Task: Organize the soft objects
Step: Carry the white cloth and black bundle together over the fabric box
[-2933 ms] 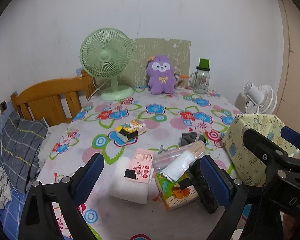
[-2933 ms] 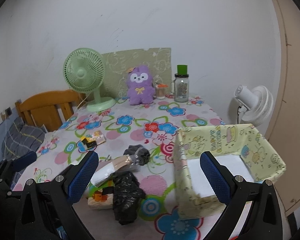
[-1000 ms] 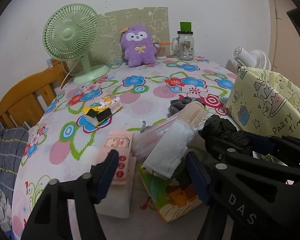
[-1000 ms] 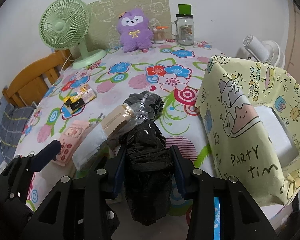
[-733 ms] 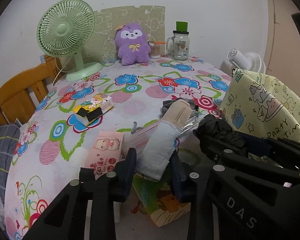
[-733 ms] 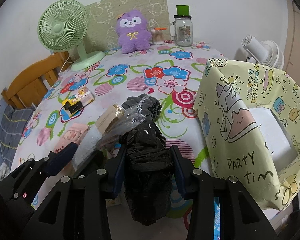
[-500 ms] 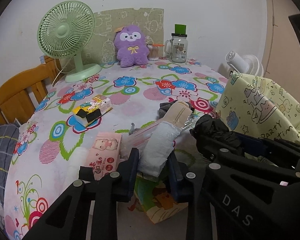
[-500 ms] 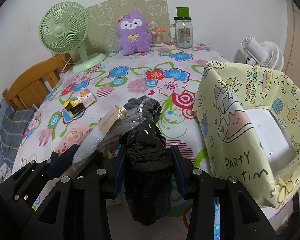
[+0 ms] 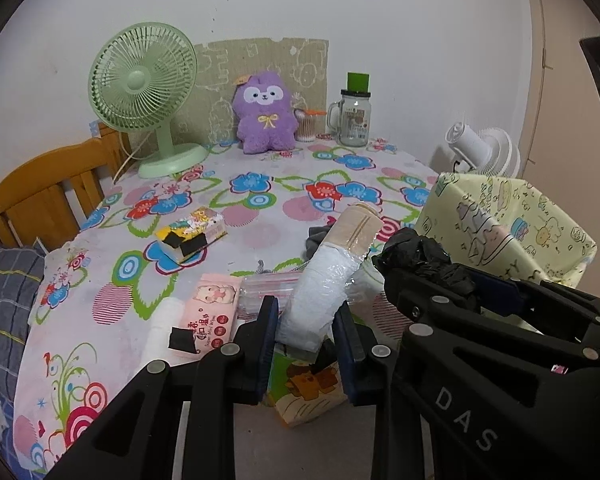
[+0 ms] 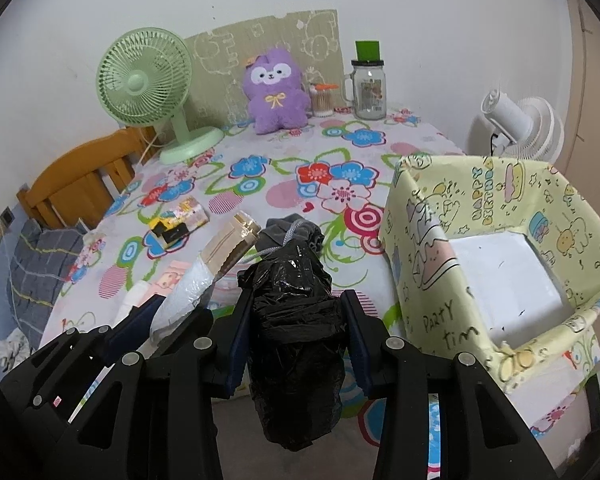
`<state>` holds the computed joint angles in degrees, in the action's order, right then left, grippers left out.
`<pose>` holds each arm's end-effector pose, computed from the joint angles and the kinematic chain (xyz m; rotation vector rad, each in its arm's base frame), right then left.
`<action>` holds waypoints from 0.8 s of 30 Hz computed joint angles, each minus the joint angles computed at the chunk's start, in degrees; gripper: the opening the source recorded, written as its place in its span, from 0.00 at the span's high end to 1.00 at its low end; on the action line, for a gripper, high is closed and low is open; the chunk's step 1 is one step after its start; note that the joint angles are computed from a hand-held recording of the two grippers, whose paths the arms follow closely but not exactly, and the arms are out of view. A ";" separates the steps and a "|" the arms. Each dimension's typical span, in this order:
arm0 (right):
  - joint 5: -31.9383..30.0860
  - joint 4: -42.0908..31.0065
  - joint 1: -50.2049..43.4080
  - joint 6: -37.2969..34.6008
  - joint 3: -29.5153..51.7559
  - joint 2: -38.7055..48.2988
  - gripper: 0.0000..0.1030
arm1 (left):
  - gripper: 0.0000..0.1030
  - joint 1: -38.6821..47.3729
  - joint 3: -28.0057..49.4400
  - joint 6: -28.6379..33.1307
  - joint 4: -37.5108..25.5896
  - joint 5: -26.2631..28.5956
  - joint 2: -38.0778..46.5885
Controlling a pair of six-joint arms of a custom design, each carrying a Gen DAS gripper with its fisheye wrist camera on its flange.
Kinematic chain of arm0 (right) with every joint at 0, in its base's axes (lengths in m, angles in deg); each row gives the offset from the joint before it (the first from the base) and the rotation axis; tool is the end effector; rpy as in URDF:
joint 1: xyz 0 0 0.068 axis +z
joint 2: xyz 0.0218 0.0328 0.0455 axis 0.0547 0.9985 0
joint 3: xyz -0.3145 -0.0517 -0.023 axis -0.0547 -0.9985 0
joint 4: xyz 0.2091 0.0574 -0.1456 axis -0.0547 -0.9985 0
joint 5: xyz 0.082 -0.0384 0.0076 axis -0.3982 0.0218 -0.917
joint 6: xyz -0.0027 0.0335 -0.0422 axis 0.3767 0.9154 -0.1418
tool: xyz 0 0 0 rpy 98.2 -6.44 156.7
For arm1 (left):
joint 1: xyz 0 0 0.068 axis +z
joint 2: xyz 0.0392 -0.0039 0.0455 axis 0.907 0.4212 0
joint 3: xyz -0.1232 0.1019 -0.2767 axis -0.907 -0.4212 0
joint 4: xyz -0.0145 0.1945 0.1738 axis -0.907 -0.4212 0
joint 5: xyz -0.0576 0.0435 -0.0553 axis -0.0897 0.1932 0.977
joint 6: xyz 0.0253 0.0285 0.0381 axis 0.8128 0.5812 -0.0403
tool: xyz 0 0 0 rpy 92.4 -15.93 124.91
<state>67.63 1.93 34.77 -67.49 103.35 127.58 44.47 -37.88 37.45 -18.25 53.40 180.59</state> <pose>0.3364 0.2084 0.0784 -0.5266 2.3401 0.3519 0.2654 -0.0834 0.0648 -0.2915 2.2367 0.1108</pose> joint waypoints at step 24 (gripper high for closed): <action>-4.51 0.87 -4.86 -4.94 -7.07 -12.44 0.55 | 0.74 -10.84 2.20 -5.87 -12.31 -11.36 -11.97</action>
<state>63.12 2.80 29.92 -72.44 96.28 115.14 33.63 -35.67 31.59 -30.56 42.04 168.63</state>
